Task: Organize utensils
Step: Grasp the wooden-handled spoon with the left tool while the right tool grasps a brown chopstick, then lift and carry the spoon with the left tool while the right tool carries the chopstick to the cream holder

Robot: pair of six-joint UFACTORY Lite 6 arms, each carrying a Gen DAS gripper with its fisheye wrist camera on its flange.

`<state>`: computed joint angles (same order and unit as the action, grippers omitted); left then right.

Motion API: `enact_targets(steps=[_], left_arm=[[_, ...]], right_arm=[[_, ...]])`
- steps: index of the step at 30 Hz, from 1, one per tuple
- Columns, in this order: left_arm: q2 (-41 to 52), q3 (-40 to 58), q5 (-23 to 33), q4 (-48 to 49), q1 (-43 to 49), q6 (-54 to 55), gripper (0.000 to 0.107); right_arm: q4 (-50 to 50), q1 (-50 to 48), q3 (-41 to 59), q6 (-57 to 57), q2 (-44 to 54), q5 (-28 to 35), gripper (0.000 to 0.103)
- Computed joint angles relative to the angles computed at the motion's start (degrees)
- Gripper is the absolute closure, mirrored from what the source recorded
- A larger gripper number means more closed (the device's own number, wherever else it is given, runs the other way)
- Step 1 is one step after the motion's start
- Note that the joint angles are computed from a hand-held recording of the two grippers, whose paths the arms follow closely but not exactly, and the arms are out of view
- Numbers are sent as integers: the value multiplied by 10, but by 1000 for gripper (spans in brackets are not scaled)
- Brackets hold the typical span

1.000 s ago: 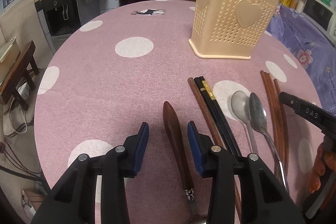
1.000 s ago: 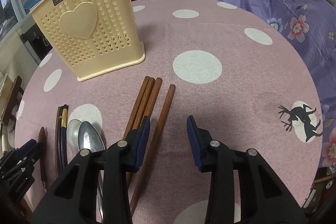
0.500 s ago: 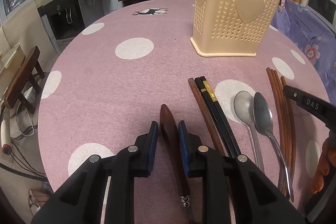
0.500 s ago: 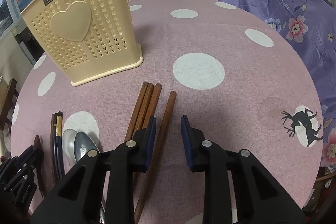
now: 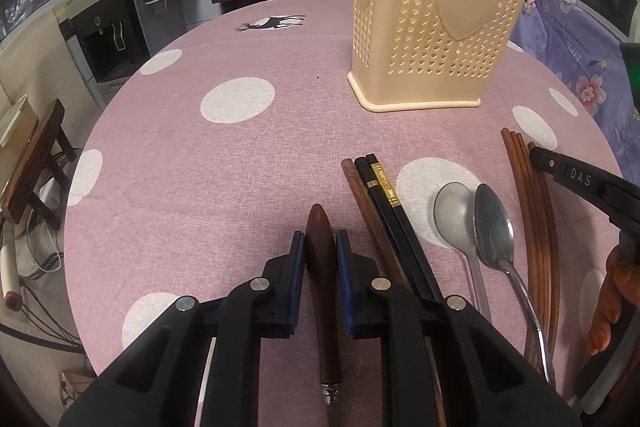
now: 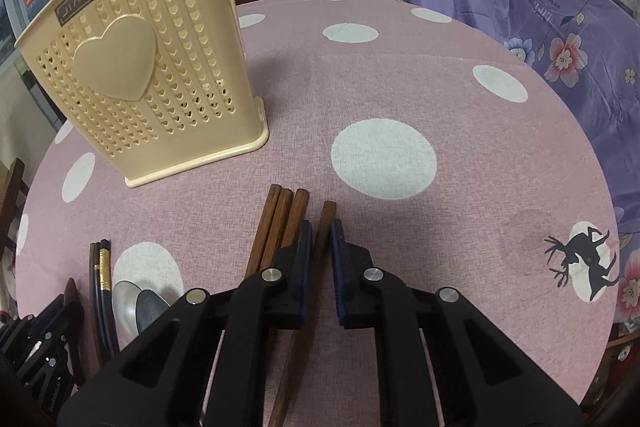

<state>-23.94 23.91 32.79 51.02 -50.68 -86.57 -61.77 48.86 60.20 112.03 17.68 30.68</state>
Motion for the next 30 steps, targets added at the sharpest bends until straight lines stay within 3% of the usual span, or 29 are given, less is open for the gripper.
enact_targets(steps=[9,13,21,26,30], left_arm=[[-82,-11,-26,-25,34,55,91],[-152,0,8,-35,19,85,91],[-220,49,87,0,-27,85,91],[-227,58,99,25,-30,73,91],[-225,60,99,36,-30,69,91]], right_arm=[[-149,-42,-100,148,-113,-69,94],[-199,-43,-159,176,-225,-49,95],[-175,22,-200,80,-410,65,95],[-160,70,-200,36,-458,114,95],[-152,69,-202,22,-474,105,95]])
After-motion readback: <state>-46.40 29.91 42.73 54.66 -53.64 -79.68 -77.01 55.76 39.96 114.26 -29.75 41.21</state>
